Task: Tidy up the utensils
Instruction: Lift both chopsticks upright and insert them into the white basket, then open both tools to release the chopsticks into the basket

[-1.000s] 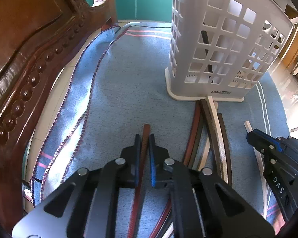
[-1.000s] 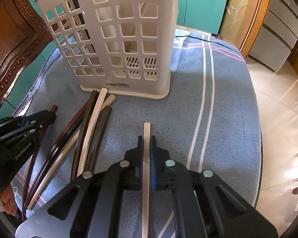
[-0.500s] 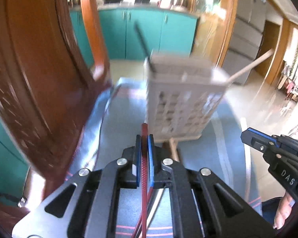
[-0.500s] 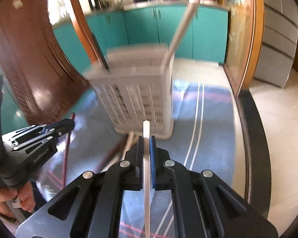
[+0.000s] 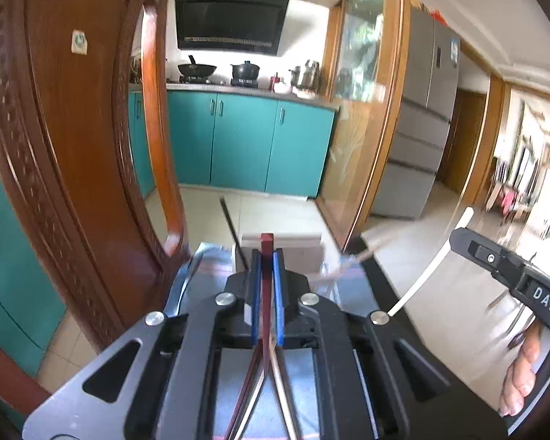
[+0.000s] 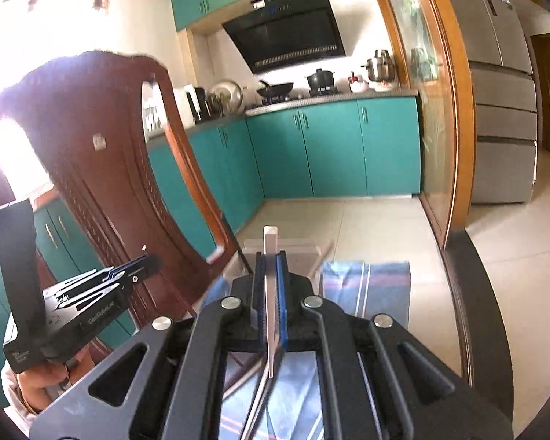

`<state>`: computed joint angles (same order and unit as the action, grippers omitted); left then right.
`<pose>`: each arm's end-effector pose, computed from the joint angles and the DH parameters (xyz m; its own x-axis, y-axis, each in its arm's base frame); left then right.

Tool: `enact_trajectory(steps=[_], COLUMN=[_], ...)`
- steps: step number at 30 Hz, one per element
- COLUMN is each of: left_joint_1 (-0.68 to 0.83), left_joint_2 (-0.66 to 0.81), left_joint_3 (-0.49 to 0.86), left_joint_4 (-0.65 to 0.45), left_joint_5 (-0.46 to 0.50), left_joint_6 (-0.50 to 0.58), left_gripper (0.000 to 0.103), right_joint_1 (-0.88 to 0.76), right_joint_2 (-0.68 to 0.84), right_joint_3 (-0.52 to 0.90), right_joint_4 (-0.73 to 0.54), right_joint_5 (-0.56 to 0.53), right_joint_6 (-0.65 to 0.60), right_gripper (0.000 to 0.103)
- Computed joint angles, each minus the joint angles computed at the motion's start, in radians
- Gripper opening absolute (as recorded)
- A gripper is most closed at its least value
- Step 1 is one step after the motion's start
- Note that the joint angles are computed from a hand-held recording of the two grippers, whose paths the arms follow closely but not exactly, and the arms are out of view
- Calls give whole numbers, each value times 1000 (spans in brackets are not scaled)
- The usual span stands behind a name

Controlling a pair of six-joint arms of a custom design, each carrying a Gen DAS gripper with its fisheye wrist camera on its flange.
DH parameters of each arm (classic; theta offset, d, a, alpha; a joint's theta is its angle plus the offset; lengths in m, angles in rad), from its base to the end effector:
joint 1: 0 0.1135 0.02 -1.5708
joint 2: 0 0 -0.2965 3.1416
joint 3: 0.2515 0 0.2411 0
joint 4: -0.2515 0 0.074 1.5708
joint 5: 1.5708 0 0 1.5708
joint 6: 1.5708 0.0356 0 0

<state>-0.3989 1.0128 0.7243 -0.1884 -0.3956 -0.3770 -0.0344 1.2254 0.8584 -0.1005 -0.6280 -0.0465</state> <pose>0.1886 -0.0646 0.3071 -0.4091 -0.1962 -0.8912 -0.1158 0.9799 -0.1626 0.2515 0.0123 0.3184 -0.4268 -0.0229 -0.9040 -0.5167 0.8266 0.2230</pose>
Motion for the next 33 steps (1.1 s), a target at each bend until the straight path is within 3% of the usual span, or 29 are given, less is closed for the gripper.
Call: enact_trajectory(steps=[7,10,14,16,22,27,28,30,33], left_joint_1=[368,462,440,396,328,301,302,303,297], left_joint_2=[-40,-37,69,139,297,335,335,325,300], left_joint_3=[70,38,-8,-9,6,13,13,5,-16], left_joint_4=[120,248,401,425,442,427,423,418,416], left_joint_5=[304,341,264,212,181,160,162,166,161], left_joint_6=[-124,-208,-216,-203,-162,-132,-129,-121,-99], left_gripper=[7,7,7,7,7,8,8,8,16], right_joint_1=[18,22,83,126,165,178,175,151,102], right_joint_2=[26,34,83,133,323,372,363,325,254], right_joint_3=[143,157,97,73,75,55,41,-7,-84], right_joint_4=[63,156,363,431,455,449,453,488,540], right_joint_5=[69,121,236,320,326,348,350,324,270], right_joint_6=[111,192,231,206,175,140,133,134,150], right_gripper=[7,7,7,7,7,7,9,29,39])
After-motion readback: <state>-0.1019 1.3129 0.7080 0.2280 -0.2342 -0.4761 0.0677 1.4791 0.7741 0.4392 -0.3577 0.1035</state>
